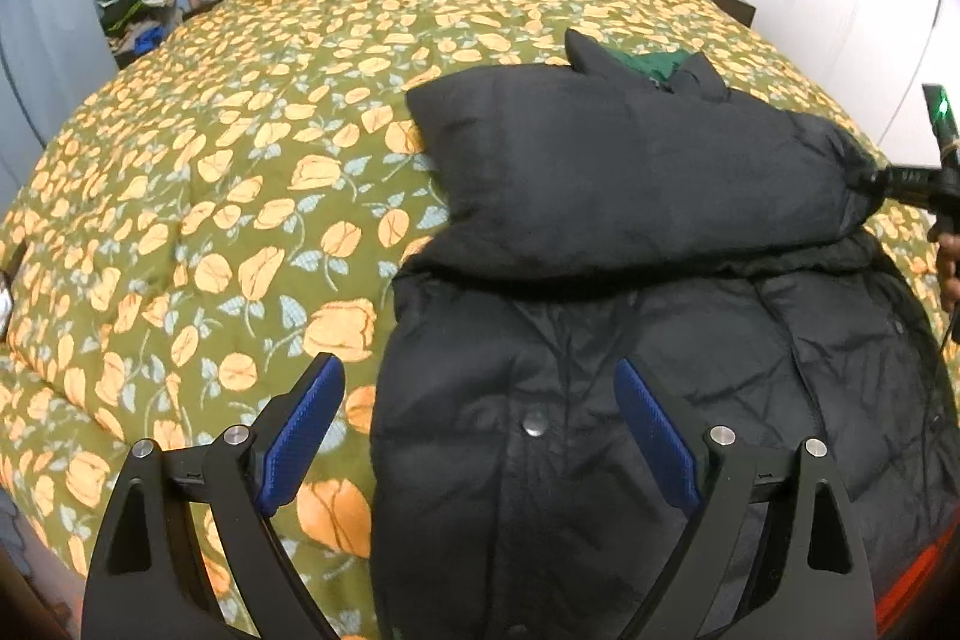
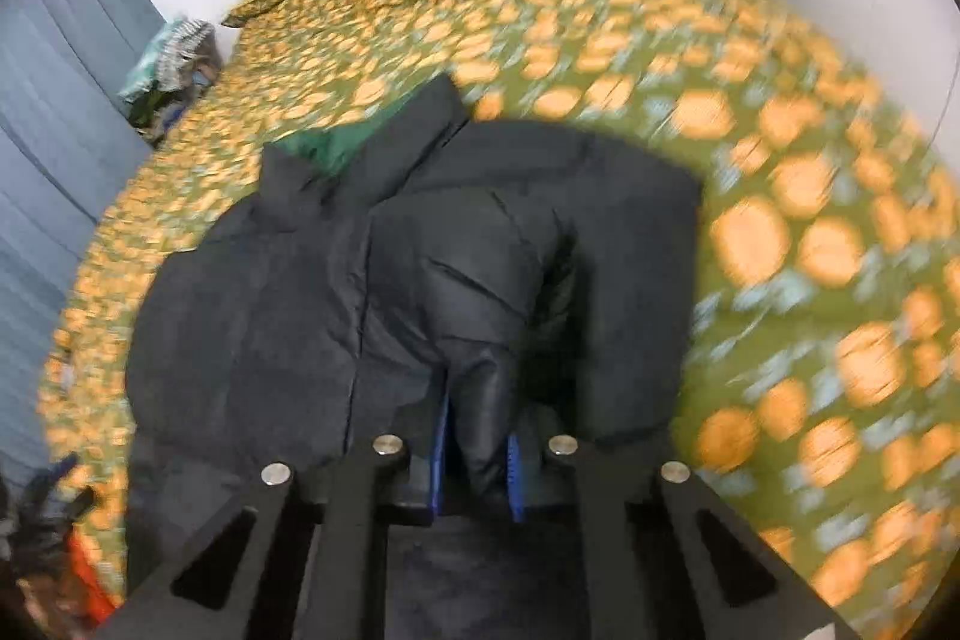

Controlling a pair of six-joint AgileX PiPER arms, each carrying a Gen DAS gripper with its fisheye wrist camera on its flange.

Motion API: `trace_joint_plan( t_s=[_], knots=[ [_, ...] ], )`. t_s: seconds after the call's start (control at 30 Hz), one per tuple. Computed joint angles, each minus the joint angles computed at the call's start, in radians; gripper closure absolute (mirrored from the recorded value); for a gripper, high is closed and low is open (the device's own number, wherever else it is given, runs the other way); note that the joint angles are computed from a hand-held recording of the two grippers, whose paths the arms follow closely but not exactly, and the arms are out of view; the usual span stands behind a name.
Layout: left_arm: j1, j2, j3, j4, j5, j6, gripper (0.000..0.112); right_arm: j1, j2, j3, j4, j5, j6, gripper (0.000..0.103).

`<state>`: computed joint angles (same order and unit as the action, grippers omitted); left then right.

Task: Fold large clothes

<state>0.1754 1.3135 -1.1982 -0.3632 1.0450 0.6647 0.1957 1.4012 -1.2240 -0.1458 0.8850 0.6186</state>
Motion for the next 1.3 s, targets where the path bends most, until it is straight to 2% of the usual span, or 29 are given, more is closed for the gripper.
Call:
trace_joint_plan(
  t_s=[0.07, 0.17, 0.27, 0.3, 0.4, 0.47, 0.53, 0.63, 0.7, 0.77, 0.87, 1.0, 1.07, 1.1, 1.2, 1.3],
  knots=[
    [-0.029, 0.032, -0.025, 0.014, -0.009, -0.021, 0.020, -0.020, 0.031, -0.003, -0.037, 0.028, 0.003, 0.088],
    [-0.091, 0.080, -0.076, 0.048, -0.049, -0.073, 0.020, -0.074, 0.052, 0.062, 0.025, -0.045, -0.041, 0.084],
    [-0.141, 0.140, -0.153, 0.060, -0.095, -0.113, 0.020, -0.067, 0.039, 0.069, 0.028, -0.070, -0.034, 0.064],
    [-0.161, 0.168, -0.188, 0.069, -0.111, -0.133, 0.020, -0.064, 0.026, 0.064, 0.029, -0.059, -0.031, 0.050],
    [-0.221, 0.258, -0.278, 0.097, -0.173, -0.193, 0.020, 0.014, -0.045, 0.056, -0.117, -0.040, 0.078, 0.049],
    [-0.266, 0.320, -0.314, 0.126, -0.215, -0.229, 0.020, 0.074, -0.049, 0.001, -0.198, -0.038, 0.086, 0.049],
    [-0.297, 0.359, -0.307, 0.145, -0.259, -0.236, 0.020, 0.079, -0.019, -0.052, -0.122, -0.091, -0.045, 0.049],
    [-0.344, 0.407, -0.237, 0.226, -0.330, -0.266, 0.020, 0.066, 0.112, -0.139, -0.019, -0.077, -0.188, 0.049],
    [-0.341, 0.419, -0.191, 0.224, -0.376, -0.267, 0.012, 0.047, 0.203, -0.158, 0.024, -0.052, -0.229, 0.049],
    [-0.303, 0.452, -0.201, 0.127, -0.346, -0.228, 0.011, 0.027, 0.241, -0.118, 0.053, -0.095, -0.252, 0.049],
    [-0.254, 0.510, -0.272, 0.025, -0.245, -0.203, 0.011, 0.022, 0.256, -0.079, 0.050, -0.146, -0.235, 0.049],
    [-0.274, 0.485, -0.333, 0.099, -0.199, -0.230, 0.014, 0.016, 0.278, -0.131, 0.055, -0.094, -0.251, 0.049],
    [-0.273, 0.472, -0.369, 0.082, -0.203, -0.224, 0.014, 0.027, 0.238, -0.129, 0.043, -0.067, -0.233, 0.049],
    [-0.273, 0.480, -0.406, 0.065, -0.197, -0.229, 0.013, 0.032, 0.205, -0.121, 0.034, -0.084, -0.217, 0.049],
    [-0.306, 0.558, -0.537, 0.104, -0.195, -0.317, 0.013, 0.040, 0.157, -0.138, -0.009, -0.142, -0.158, 0.049],
    [-0.346, 0.678, -0.658, 0.220, -0.193, -0.448, 0.013, 0.026, 0.230, -0.223, 0.003, -0.125, -0.167, 0.049]
  ],
)
